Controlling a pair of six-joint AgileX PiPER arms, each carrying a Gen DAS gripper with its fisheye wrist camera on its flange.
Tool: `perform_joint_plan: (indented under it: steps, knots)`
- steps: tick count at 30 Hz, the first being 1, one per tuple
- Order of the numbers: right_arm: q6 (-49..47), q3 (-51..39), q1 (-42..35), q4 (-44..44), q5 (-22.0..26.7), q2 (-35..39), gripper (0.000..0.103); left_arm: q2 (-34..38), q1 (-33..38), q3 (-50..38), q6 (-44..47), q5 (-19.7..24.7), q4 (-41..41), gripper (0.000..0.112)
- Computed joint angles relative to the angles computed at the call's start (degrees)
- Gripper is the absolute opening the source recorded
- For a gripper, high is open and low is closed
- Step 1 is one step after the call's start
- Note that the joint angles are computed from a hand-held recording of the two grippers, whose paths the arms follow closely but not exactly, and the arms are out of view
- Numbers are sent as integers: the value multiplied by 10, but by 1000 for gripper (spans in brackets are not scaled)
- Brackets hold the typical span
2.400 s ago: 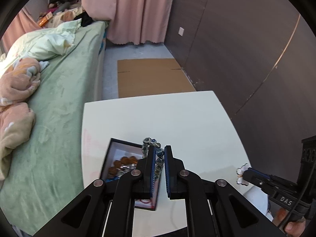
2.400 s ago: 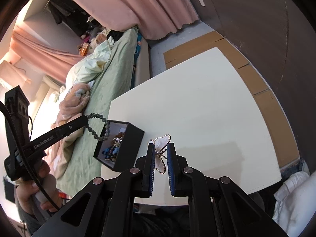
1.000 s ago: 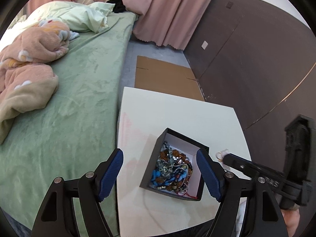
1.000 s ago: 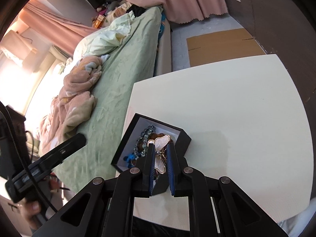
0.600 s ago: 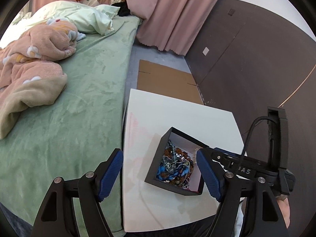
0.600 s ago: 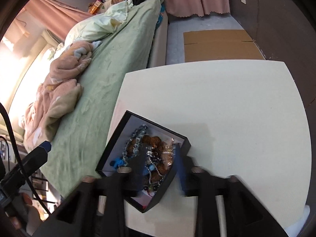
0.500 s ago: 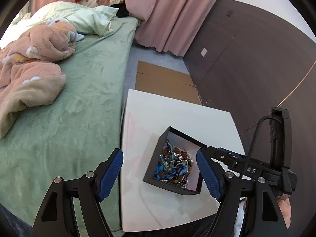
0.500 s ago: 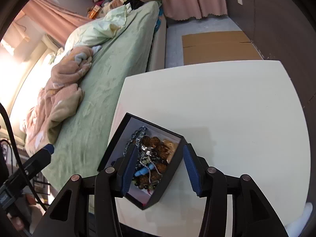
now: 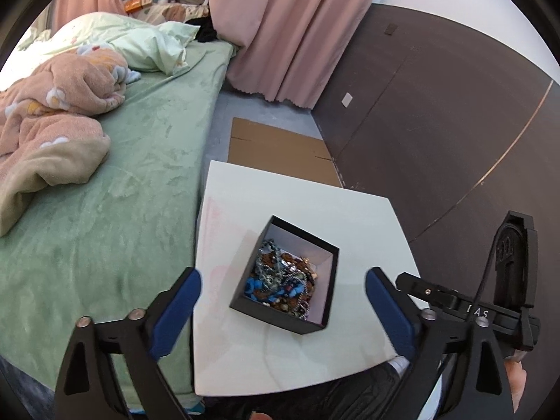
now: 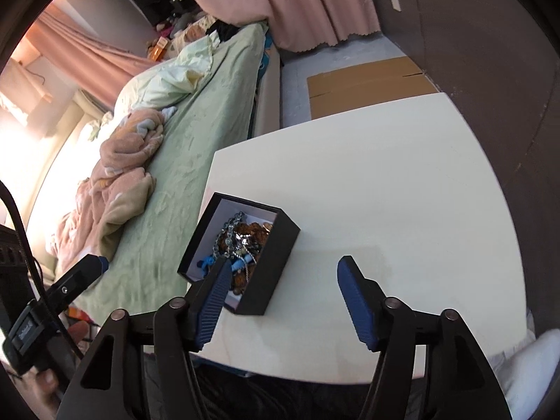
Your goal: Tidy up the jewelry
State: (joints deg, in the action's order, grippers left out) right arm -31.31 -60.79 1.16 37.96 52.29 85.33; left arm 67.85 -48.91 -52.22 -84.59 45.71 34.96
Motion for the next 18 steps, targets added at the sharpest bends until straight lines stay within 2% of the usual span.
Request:
perform_joint_plan:
  steps: [2, 4, 8, 10, 18]
  knots:
    - [0, 10, -16, 1, 9, -18, 66, -4, -26, -6, -19, 18, 18, 99]
    - [6, 27, -30, -8, 9, -45, 76, -8, -50, -10, -37, 34, 33, 101]
    - [3, 55, -64, -11, 18, -99, 86, -11, -97, -22, -64, 68, 61, 103]
    - [-10, 64, -88, -4, 33, -117, 98, -8, -120, -32, -70, 88, 69, 102]
    - [-81, 104, -173, 26, 96, -182, 99, 5, -239, -61, -133, 198, 111, 103]
